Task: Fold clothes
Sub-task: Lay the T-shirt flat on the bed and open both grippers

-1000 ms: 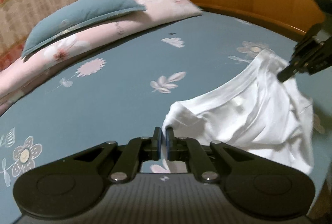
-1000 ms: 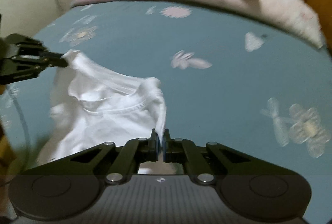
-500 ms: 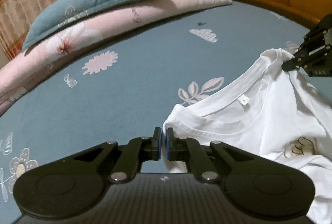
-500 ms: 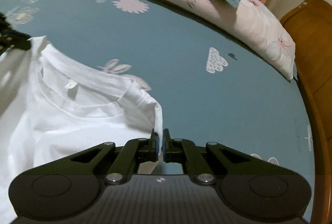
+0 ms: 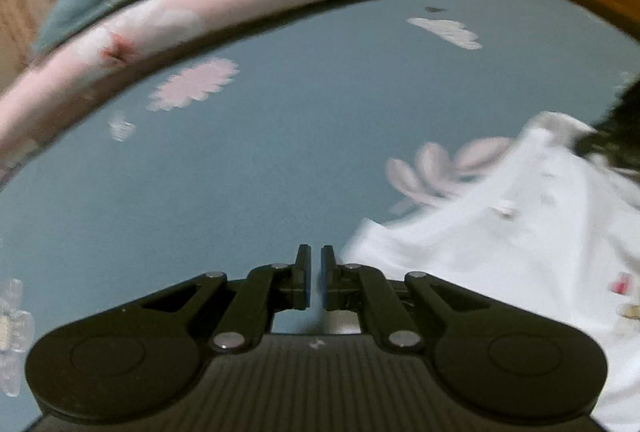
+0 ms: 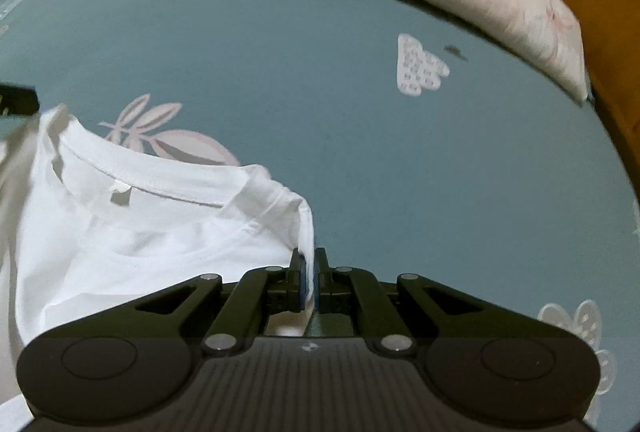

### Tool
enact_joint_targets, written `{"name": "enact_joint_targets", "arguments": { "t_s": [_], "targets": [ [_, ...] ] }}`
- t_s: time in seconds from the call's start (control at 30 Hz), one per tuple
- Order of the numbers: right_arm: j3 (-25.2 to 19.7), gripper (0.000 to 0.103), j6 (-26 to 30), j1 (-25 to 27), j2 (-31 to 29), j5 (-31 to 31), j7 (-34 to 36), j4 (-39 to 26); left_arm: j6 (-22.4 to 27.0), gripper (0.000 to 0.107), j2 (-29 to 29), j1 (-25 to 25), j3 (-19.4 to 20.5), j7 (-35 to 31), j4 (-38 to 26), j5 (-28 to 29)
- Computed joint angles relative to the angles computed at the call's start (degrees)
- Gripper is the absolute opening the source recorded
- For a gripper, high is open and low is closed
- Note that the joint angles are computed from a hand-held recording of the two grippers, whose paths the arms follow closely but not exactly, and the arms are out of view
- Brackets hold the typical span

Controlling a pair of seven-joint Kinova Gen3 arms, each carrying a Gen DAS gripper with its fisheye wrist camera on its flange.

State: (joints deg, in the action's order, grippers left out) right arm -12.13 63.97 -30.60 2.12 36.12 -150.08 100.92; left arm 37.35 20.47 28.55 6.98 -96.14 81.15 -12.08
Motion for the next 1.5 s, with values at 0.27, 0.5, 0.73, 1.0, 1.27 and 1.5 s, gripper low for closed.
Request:
{"name": "enact_joint_targets", "arguments": {
  "t_s": [0.27, 0.5, 0.73, 1.0, 1.27, 1.5],
  "targets": [
    [-1.72, 0.014, 0.18, 0.27, -5.01, -1.87, -2.23, 1.12, 4.40, 0.009, -3.30, -4.72, 1.52, -4.19, 2.17, 5.45],
    [-7.35, 0.024, 3.54, 1.32, -12.65, -7.57, -3.64, -0.68, 10.24, 0.009, -12.54, -8.91, 3.19, -9.72, 6.00, 12.75],
    [-16.62, 0.029, 9.30, 1.29, -18.11, -14.57, -6.49, -5.90, 18.00, 0.030, -23.56, -10.04, 3.21, -14.33, 11.70, 20.15],
    [-25.87, 0.036, 21.76, -2.58, -6.56, -10.03, -15.81, -21.09, 19.45, 0.039, -33.12, -9.49, 3.79, -14.72, 17.88, 23.53],
    [-24.79, 0.036, 34.60, -13.45, 4.72, -3.63, -18.68, -30.23, 19.49, 0.043, -38.06, -8.85, 2.19, -17.37, 22.33, 26.24],
    [-20.27, 0.036, 33.62, -17.21, -0.03, -8.43, -21.56, -25.69, 18.12, 0.048, -40.17, -8.57, 1.36, -20.68, 24.93, 27.32]
  ]
}}
